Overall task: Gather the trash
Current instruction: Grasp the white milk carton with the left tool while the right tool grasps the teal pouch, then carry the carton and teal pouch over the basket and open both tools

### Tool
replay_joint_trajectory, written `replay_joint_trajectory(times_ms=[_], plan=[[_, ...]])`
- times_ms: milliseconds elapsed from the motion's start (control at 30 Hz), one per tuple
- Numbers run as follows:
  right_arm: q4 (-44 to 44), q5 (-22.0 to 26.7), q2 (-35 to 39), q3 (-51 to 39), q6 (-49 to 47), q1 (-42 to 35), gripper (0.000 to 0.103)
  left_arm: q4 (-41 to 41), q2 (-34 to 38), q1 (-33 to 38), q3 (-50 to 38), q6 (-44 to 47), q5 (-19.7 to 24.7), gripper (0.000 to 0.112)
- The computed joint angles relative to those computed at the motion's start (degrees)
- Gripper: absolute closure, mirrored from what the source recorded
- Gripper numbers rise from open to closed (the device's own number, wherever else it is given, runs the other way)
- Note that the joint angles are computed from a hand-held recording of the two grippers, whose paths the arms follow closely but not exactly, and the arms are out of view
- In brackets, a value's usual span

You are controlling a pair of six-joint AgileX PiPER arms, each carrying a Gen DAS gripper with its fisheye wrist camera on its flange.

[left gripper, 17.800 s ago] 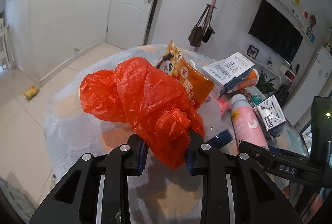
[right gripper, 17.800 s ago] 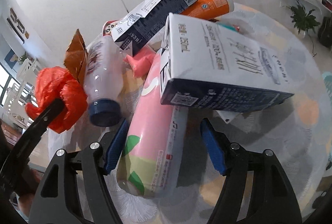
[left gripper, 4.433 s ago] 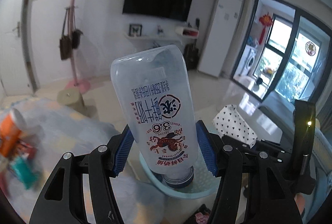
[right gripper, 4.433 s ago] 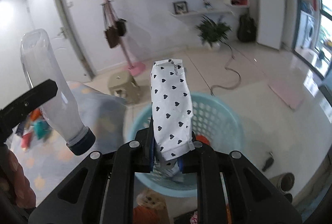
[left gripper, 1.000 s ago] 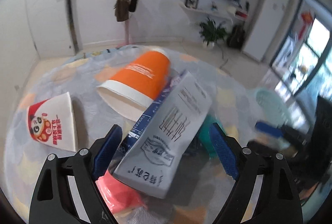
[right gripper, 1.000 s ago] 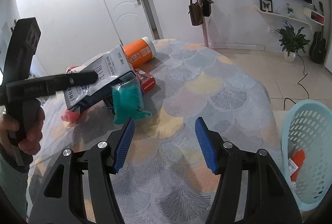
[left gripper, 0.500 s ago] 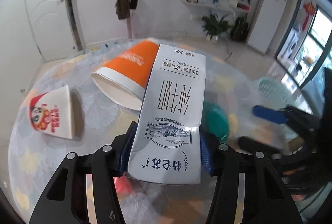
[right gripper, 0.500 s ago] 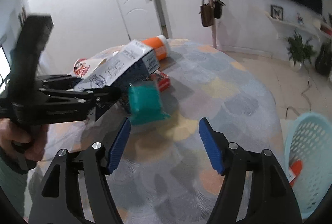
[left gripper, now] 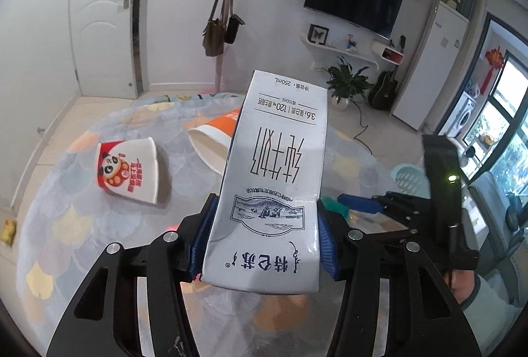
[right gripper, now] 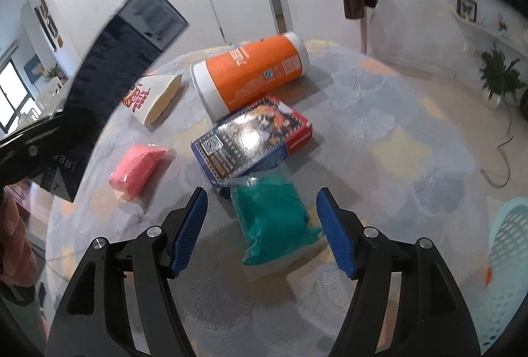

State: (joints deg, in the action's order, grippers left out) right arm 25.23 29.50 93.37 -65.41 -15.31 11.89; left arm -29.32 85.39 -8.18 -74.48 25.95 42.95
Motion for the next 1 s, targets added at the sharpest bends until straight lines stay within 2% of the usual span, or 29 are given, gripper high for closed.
replay_joint_trajectory(times_ms=[100,133,167,200,333,533,667,733,833,1000], plan=[[1.4,0.2,-0.6,1.4,-1.9,0.0,0.038,-0.3,-0.4,-0.9,1.2,0.0,-0.8,0.061],[1.3,0.0,-1.1,1.8,-2.1,0.2,0.043,-0.3,-0.3,-1.3,1.3,-0.3,-1.0,0.061],[0.3,-0.2,-1.6,2.3,-1.8,0.6,0.063,-0.6,-0.5,-1.4,1.7,-0.2,-1.1,0.061],[-0.1,0.0,-1.7,2.4,-1.8,0.7,0.066,-0.9,-0.2,-1.5,1.6,-0.2,-1.1,0.061],[-2.1,-2.2,-6.5,5.7,-0.1,0.4,0.067,-2.3,0.1,-2.7,1.2,-0.2,-1.4,0.061],[-5.1,-0.9,-16.9,8.7,1.9,-6.0,0.067,-2.1,0.1,-7.4,-2.0,-3.7,-2.9,0.061],[3.7,2.9,-22.9,9.4,-7.2,-17.0,0.067,2.1,0.9,-13.6,-6.5,-9.7,-4.0,0.061],[9.4,5.6,-25.9,10.0,-13.0,-24.9,0.067,4.4,1.8,-16.7,-9.0,-12.1,-4.5,0.061],[18.0,10.6,-27.4,9.9,-21.8,-37.0,0.067,7.8,4.6,-21.8,-14.3,-16.5,-4.8,0.061],[26.6,19.4,-27.7,8.7,-31.7,-56.7,0.067,12.9,12.8,-30.0,-26.1,-23.1,-3.0,0.061]])
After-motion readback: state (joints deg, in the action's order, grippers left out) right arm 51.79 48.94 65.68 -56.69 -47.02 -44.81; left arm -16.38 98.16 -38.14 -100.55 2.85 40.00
